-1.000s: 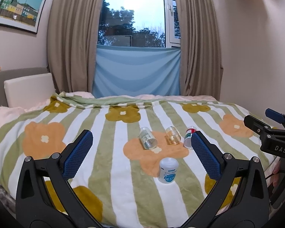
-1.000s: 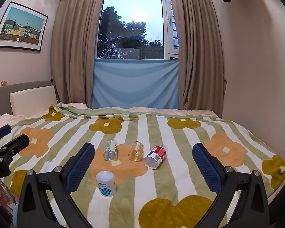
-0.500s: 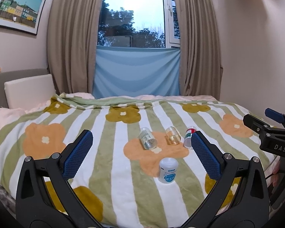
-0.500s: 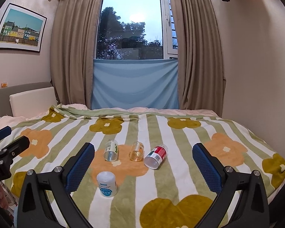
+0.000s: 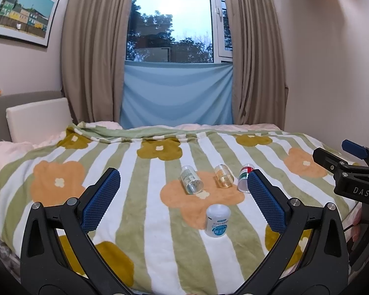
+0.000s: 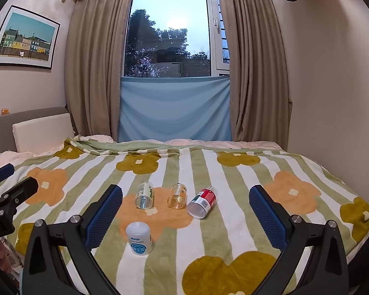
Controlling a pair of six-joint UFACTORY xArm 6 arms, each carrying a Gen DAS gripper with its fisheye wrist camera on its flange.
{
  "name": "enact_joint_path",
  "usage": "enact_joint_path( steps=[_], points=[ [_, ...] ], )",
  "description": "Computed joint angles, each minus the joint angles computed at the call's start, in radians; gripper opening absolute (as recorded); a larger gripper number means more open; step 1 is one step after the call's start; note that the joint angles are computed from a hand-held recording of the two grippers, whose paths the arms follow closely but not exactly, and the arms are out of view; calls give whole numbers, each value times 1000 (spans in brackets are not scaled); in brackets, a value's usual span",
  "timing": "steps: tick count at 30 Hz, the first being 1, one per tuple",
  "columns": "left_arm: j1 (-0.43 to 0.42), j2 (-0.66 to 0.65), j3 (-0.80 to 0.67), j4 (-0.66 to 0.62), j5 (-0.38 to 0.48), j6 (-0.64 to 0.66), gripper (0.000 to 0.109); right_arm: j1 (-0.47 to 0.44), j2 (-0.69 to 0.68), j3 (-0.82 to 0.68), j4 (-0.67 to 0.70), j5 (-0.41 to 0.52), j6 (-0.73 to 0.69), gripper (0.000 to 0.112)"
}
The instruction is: Flip cup upside down
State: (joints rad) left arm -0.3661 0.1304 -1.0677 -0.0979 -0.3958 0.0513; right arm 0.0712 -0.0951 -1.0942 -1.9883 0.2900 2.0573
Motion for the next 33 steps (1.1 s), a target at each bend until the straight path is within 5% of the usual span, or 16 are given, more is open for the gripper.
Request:
enact_joint_path(
  steps=[33],
  points=[
    [-34, -4, 2, -168, -52, 147, 103, 15, -8, 6, 33, 7, -33, 103]
  ],
)
